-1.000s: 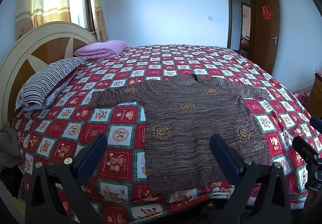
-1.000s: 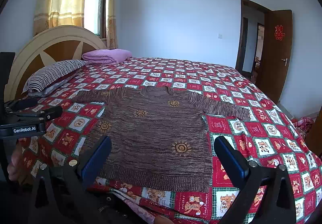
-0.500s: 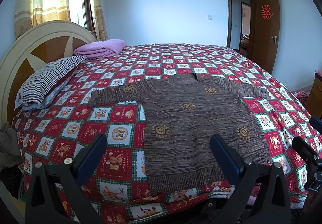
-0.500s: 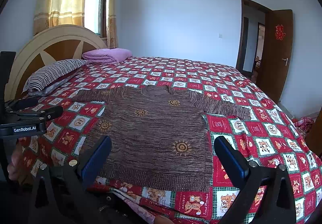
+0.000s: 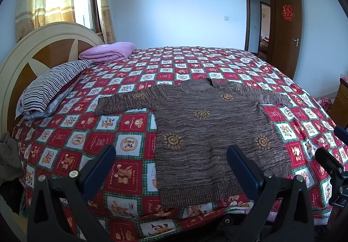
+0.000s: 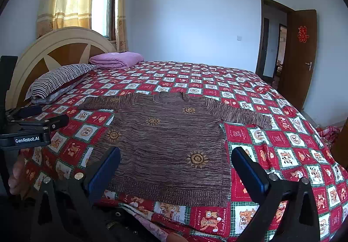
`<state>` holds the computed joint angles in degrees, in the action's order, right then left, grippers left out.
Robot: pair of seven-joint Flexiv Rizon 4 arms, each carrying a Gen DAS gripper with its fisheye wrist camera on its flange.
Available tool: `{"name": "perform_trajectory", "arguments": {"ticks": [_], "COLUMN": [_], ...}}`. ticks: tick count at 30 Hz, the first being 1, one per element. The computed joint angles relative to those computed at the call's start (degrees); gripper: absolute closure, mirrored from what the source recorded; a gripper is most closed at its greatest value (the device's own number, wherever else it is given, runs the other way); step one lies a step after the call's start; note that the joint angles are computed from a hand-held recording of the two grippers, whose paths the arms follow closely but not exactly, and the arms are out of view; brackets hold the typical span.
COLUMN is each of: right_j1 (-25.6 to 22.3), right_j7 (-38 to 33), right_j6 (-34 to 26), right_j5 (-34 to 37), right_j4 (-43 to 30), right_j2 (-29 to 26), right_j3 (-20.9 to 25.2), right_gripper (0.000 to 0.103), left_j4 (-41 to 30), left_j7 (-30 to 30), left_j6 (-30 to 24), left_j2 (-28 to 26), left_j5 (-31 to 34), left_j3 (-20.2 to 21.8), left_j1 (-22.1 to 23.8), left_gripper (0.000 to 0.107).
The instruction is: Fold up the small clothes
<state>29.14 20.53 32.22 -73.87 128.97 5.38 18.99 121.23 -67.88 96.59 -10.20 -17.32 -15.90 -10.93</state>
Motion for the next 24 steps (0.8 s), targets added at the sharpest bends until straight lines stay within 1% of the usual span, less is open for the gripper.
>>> {"name": "perform_trajectory", "arguments": {"ticks": [6, 8, 9, 11, 13, 14, 16, 17, 18, 19, 20, 22, 23, 24], "right_j1": [-0.1, -0.3, -0.6, -1.9, -3.7, -4.5, -6.5, -7.5, -8.5, -9.2, -10.2, -12.1, -13.2, -14.3], "right_j7": [0.3, 0.8, 1.2, 2.7, 4.4, 4.8, 6.1, 6.5, 7.0, 7.3, 7.8, 8.6, 9.0, 9.5], "right_j6": [0.7, 1.4, 2.3, 6.1, 9.8, 11.4, 15.0, 15.9, 16.6, 17.1, 18.0, 19.9, 21.2, 22.1], "right_j5": [-0.2, -0.9, -1.7, -4.2, -5.8, -5.8, -6.6, -6.7, -6.8, -7.0, -7.5, -8.1, -8.5, -8.9], "right_j4": [0.1, 0.4, 0.7, 2.0, 3.3, 3.7, 4.8, 5.1, 5.5, 5.7, 6.1, 6.5, 6.8, 7.0], "right_j2": [-0.1, -0.1, 0.0, 0.8, 1.3, 1.4, 1.7, 1.7, 1.6, 1.5, 1.5, 1.3, 1.2, 1.0], "right_j3": [-0.2, -0.4, -0.7, -1.9, -3.1, -3.6, -4.7, -5.1, -5.6, -5.8, -6.4, -7.4, -8.2, -8.7], "right_gripper": [0.001, 0.001, 0.001, 0.001, 0.001, 0.001, 0.001, 0.001, 0.001, 0.001, 0.001, 0.001, 0.001, 0.003], "left_j4": [0.4, 0.4, 0.5, 0.7, -0.8, -1.2, -3.2, -3.8, -5.6, -7.1, -8.5, -11.5, -13.6, -15.8], "left_j7": [-0.2, -0.5, -0.7, -0.3, -1.9, -2.0, -3.7, -4.4, -2.9, -2.5, -3.3, -3.4, -5.1, -5.6], "left_j6": [0.3, 0.2, 0.1, -0.3, -1.1, -0.8, -1.8, -2.2, -4.2, -6.0, -7.2, -8.7, -9.8, -11.1], "left_j2": [0.0, -0.1, -0.3, -0.6, -1.8, -2.5, -3.7, -4.3, -5.0, -5.9, -6.7, -8.6, -9.8, -11.1], "left_j5": [0.1, 0.5, 0.6, 0.2, 2.4, 3.0, 5.2, 6.2, 5.3, 5.4, 6.3, 7.6, 9.6, 10.6], "left_j3": [-0.3, 0.3, 0.4, -0.7, 3.2, 3.6, 7.3, 7.6, 6.4, 6.3, 7.8, 9.1, 11.8, 12.8], "left_j1": [0.2, -0.4, -0.6, 0.1, -3.1, -3.5, -6.3, -6.4, -4.9, -4.7, -5.9, -6.6, -8.7, -9.2], "left_gripper": [0.004, 0.004, 0.004, 0.004, 0.004, 0.004, 0.004, 0.004, 0.004, 0.004, 0.004, 0.004, 0.004, 0.004]}}
